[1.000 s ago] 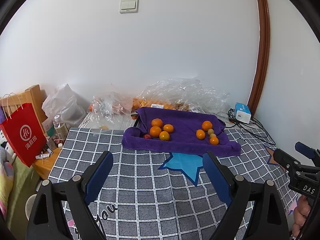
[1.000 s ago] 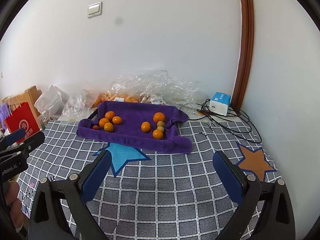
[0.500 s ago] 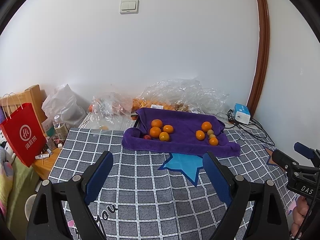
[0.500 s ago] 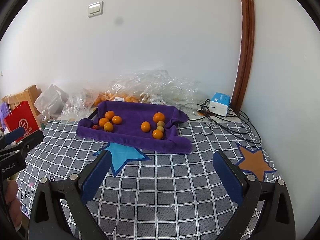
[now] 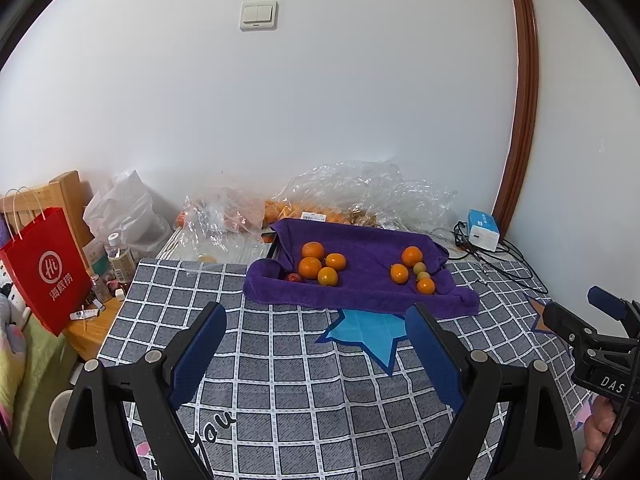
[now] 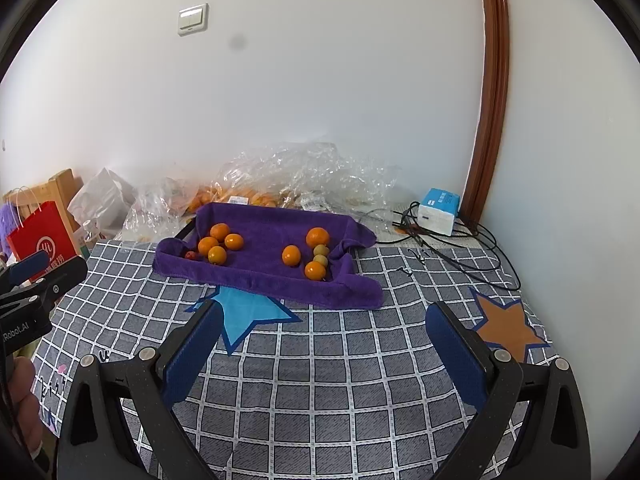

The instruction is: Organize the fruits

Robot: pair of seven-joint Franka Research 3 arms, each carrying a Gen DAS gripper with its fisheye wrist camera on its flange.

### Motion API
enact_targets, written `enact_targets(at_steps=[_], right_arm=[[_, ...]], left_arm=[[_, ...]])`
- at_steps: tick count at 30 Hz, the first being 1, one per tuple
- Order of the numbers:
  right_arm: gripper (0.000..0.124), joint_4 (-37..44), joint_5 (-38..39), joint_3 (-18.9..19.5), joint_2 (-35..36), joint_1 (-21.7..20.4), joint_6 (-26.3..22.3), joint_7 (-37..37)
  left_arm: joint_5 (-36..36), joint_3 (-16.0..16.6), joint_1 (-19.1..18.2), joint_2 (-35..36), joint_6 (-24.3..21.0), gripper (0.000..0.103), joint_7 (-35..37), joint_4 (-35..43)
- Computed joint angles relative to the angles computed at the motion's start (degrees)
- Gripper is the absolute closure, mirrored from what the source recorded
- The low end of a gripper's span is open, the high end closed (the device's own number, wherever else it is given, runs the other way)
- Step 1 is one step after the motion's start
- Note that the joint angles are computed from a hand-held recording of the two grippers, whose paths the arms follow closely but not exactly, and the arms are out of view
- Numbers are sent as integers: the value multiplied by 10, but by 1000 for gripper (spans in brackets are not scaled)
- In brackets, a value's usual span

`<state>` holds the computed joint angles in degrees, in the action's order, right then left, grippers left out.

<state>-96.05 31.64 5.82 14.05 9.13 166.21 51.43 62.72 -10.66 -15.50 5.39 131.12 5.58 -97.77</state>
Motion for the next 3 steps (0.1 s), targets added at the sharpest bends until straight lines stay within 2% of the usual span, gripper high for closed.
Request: enact_targets(at_steps=[3], right_arm=[[24, 0, 2, 1, 0, -1, 1, -3]], left_arm=[[-5, 1, 1, 1, 3, 12, 4, 2]])
